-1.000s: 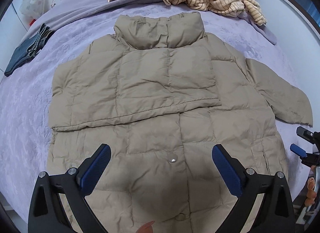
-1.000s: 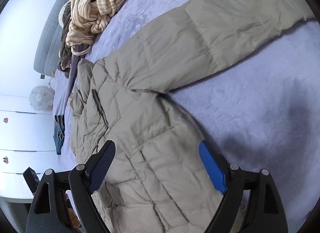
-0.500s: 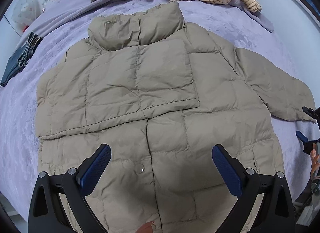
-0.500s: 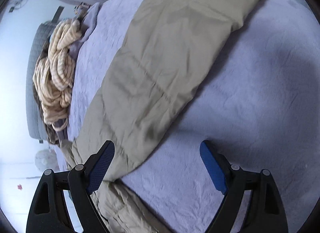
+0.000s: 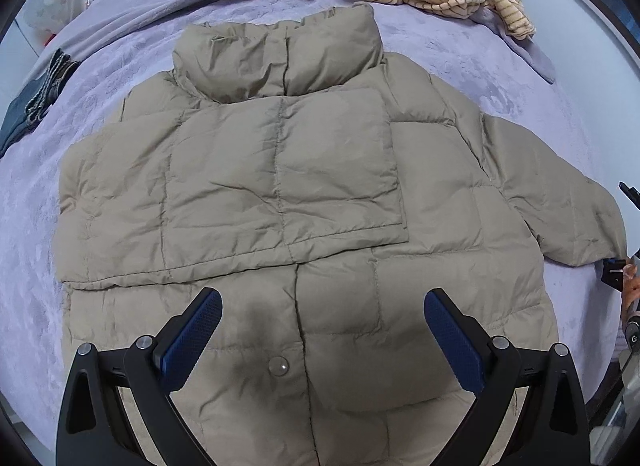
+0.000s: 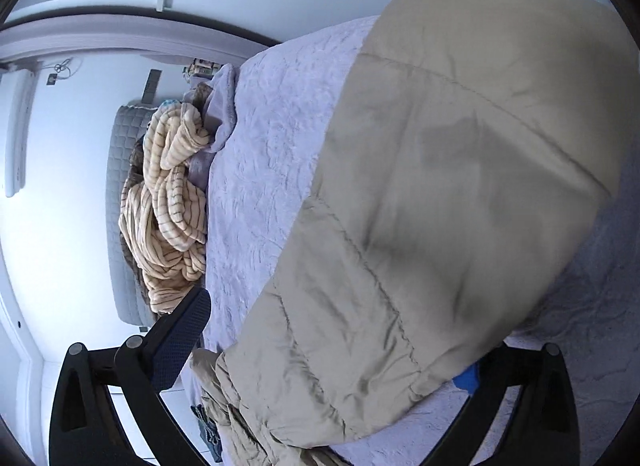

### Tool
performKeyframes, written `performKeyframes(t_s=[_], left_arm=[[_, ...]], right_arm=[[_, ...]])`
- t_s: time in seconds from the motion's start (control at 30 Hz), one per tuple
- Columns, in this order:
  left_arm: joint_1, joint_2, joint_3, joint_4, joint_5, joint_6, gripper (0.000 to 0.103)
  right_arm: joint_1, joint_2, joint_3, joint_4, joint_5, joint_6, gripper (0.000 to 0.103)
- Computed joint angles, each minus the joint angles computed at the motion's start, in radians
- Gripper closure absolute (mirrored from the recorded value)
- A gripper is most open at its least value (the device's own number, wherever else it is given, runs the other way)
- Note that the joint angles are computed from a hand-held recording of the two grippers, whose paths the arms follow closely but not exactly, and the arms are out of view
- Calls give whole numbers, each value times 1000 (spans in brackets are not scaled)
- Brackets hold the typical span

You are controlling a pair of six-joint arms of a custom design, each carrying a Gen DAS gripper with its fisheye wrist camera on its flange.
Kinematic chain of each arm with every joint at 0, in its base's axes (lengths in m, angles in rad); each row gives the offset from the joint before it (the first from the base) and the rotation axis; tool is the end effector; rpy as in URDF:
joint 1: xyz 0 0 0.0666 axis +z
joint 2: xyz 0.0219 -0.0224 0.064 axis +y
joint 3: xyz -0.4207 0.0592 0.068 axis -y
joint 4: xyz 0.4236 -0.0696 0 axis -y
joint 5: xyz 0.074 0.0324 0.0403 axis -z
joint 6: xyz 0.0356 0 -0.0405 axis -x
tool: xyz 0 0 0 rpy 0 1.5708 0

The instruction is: Fold large clothes

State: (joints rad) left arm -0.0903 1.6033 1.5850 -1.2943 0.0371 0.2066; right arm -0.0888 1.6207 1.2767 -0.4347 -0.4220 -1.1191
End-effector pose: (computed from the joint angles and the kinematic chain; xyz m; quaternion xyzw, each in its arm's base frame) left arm 0.5524 -0.0517 0.4351 -0.0552 0.9900 -0.0372 0.1246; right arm 0.5842 -0.0378 0.3296 0.4458 0.7884 0.3540 0.2331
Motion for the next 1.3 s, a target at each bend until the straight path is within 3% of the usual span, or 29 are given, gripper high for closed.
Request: performKeyframes(t_s=[0.2,0.23,0.27,0.3,0.33,0.37,0.57,0.73,0.8,0.93,1.03,1.1,1.17,1.23,1.3], left_arm=[[58,-26,-6,50,-39,-17,2],[71,-28,-6,57,-47,-20,2],[85,-32,-8,66,-54,-21,2],[100,-35,-11,75,-58,-21,2],[113,-37,-14,83,-63,-19,2],[127,-38,-17,89,-67,-17,2],[207,-48,-43,144,-67,-11,2],[263,-37,-43,163,-31,-12,2],[276,-38,-52,178,-31,-25,2],[295,-36,-69,189,-22,-48,2],[304,-30,-81,196,-10,-55,2],[305,-25,-87,203,-1,-56,2],[302,-18,-91,210,2,-59,2],[302,-11,-90,213,19,-65,2],[304,-6,-87,215,36,-64,2]], right_arm=[[38,36,109,-83,-43,81,5],[49,43,132,-104,-42,102,18],[63,53,161,-131,-43,129,40],[72,57,176,-146,-53,150,55],[87,71,207,-172,-65,175,84],[100,77,223,-180,-78,192,92],[259,136,395,-258,-36,411,92],[446,259,635,-458,38,706,92],[514,323,714,-540,77,783,92],[593,401,748,-634,129,842,92],[611,443,750,-681,146,818,88],[613,459,746,-704,162,794,79],[603,462,738,-695,131,770,36],[594,436,710,-680,88,737,26],[581,390,663,-650,79,701,26]])
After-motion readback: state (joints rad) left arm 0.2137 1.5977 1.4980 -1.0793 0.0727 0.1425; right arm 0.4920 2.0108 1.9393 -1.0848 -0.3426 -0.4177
